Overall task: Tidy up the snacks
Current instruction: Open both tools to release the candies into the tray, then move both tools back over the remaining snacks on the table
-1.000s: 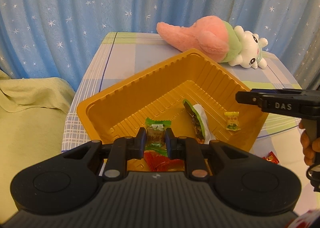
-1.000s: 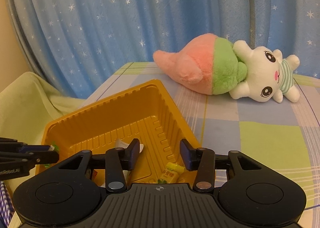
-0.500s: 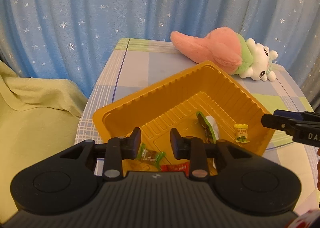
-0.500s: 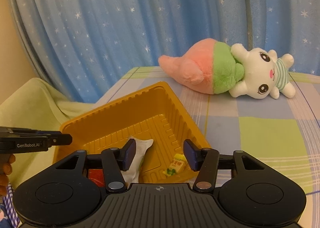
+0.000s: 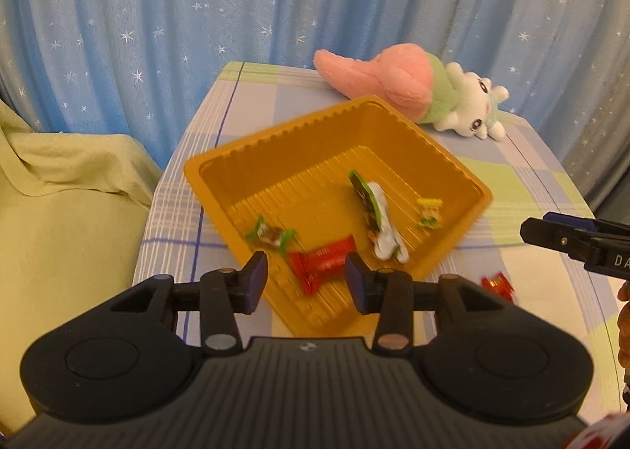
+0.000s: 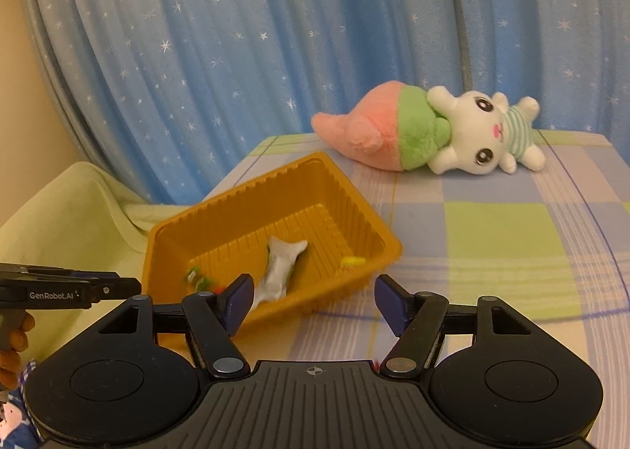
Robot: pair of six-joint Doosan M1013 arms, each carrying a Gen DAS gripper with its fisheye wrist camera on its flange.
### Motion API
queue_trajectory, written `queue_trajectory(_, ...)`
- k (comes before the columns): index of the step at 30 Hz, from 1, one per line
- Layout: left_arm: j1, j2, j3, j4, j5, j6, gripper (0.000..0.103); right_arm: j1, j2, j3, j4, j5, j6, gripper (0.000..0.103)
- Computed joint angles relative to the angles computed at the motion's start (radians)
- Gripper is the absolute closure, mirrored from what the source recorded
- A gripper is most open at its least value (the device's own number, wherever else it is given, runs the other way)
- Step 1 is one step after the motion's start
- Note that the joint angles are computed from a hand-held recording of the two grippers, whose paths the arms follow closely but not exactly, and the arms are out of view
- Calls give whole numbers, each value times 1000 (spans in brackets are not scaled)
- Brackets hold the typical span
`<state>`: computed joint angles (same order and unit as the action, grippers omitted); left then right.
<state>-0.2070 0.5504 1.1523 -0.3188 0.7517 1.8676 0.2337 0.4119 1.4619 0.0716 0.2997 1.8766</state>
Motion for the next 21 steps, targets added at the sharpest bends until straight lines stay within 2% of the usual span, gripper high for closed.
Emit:
queue_trajectory(3, 2, -31, 46, -15, -13, 12, 60, 8, -32, 46, -49, -4, 59, 34)
queue_trajectory(14, -5, -123, 178, -33, -35, 45, 60, 32, -143, 195, -195, 11, 287, 33)
queue_trajectory(21, -15, -166, 244, -68, -32, 96, 60, 47, -189, 256, -258, 30, 378, 33)
